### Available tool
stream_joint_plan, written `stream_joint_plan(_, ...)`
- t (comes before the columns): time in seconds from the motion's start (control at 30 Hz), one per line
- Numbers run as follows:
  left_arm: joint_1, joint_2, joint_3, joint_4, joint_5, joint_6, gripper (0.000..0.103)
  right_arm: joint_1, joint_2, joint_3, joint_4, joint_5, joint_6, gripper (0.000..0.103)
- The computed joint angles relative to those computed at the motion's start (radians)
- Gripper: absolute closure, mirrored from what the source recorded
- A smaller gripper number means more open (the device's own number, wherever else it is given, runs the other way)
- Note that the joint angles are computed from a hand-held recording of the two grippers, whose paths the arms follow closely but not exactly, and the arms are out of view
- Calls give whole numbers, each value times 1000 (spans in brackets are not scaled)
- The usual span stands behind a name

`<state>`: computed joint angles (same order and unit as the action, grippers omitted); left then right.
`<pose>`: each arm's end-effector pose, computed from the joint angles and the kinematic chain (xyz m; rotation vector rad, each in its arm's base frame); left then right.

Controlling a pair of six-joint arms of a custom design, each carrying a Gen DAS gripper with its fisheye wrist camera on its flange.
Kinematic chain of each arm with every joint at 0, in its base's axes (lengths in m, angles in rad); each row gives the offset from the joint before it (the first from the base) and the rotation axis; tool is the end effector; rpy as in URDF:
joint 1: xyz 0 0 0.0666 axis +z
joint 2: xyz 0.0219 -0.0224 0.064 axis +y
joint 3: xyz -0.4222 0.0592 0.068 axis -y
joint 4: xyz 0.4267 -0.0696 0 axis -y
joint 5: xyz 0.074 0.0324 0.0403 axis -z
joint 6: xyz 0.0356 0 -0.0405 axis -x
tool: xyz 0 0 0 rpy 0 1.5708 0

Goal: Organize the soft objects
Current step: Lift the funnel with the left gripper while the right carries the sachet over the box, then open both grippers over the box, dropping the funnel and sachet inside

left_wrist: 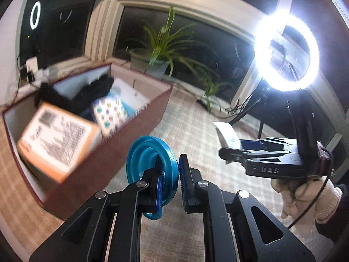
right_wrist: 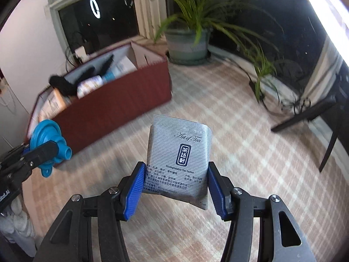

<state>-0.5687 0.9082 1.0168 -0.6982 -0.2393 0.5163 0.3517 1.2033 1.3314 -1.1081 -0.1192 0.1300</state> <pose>0.2825 -0.1710 0.4910 -0.0821 2.1634 -0.3734 0.3907 0.1475 0.5126 -0.6551 2.4724 0.2377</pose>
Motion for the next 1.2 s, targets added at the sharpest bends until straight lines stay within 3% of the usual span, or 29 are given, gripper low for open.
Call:
stream_joint_plan(0.17,41,-16,50,-33,11,-46,91,36,46,97,2,-34,13,51)
stream_joint_plan(0.33,148,1,132,-122,95,-138,91,81,116,201,-11,-65,41,51)
stream_joint_plan(0.4,210,28,182,-182,154,-199,91,101,153,247,-18,-69,51,51)
stream_joint_plan(0.57,324,108,292,-295,208,-350,91,130,229,328,-43,-94,51,51)
stream_joint_plan(0.7,394,196,371,-379,251,-405,91,160,282,376,-63,-99,52,51)
stream_joint_plan(0.9,441,313,444,-493,279,-469,91,197,333,401,-76,-80,51,51)
stream_joint_plan(1.1,441,378,489,-561,228,-520,90,206,369,416,-83,-70,40,51)
stream_joint_plan(1.17,442,395,506,-583,229,-526,87,210,382,427,-87,-62,41,51)
stream_joint_plan(1.2,445,404,515,-592,229,-527,75,210,386,432,-90,-61,42,50)
